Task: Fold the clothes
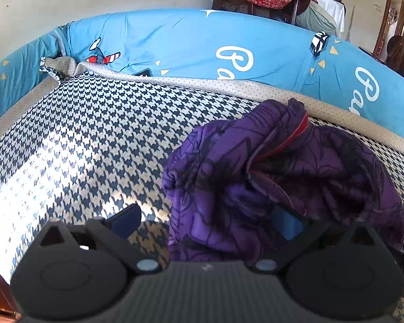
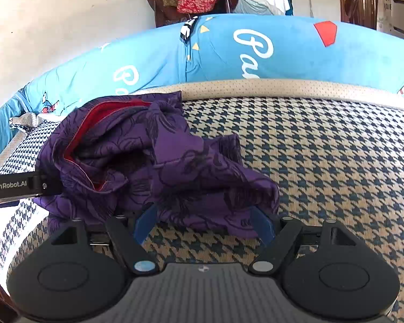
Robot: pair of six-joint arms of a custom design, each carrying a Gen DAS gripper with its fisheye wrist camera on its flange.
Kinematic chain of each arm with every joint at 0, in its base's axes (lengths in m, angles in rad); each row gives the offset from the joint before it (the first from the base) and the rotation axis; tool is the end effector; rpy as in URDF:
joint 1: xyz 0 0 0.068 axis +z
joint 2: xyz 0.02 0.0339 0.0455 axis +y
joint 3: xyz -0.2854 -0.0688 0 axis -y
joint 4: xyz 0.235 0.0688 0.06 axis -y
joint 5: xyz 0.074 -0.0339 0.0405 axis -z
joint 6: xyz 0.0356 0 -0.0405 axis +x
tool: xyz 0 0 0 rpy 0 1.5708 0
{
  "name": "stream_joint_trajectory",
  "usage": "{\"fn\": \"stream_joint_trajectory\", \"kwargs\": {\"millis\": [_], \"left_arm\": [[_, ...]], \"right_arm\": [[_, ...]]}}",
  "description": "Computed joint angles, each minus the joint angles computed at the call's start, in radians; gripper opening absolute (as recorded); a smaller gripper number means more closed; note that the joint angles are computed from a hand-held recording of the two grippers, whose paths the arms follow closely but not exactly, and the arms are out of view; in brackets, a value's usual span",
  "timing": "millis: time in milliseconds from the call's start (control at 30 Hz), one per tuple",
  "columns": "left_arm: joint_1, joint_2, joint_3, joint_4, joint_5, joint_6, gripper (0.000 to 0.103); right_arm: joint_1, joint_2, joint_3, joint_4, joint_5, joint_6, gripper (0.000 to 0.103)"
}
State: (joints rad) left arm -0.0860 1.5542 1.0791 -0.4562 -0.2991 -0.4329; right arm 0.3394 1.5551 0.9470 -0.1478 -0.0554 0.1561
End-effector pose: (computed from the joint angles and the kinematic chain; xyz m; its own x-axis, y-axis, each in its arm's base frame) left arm 0.3159 -0.0167 0.2580 -0.6866 -0.3432 -0.6409 -0.4199 0.9069 -0.0357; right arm 0.3033 0.1092 0.2387 -0.6965 -0.0813 -0.7129 -0.2653 0.9523 0.1506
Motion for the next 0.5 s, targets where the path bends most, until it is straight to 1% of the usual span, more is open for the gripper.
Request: {"fn": "stream_joint_trajectory", "kwargs": {"millis": [133,267,333,400,433,500], "left_arm": [[0.007,0.064,0.064,0.02,0.018,0.055,0.103],[0.001,0.142,0.141,0.043,-0.004,0.116,0.103],[0.003,0.178,0.175,0.048,0.007,0.137,0.103],[0.007,0.213,0.206,0.051,0.027,0.154,0.103],[0.005,0.232,0.216,0.056,0.021,0.159,0.103],[-0.002,0.264,0.234,0.057,-0.024,0.163,0.103]], "right_arm": [[0.02,0.026,0.017,0.057,0.017,-0.038,0.08],[0.028,0.064,0.039,0.088,0.001,-0.061,0.081],[0.037,0.083,0.043,0.11,0.001,-0.073,0.081],[0.048,0.103,0.046,0.139,0.025,-0.089,0.081],[0.049,0.116,0.048,0.155,0.033,-0.095,0.08],[0.046,0.141,0.058,0.177,0.042,-0.104,0.073]]}}
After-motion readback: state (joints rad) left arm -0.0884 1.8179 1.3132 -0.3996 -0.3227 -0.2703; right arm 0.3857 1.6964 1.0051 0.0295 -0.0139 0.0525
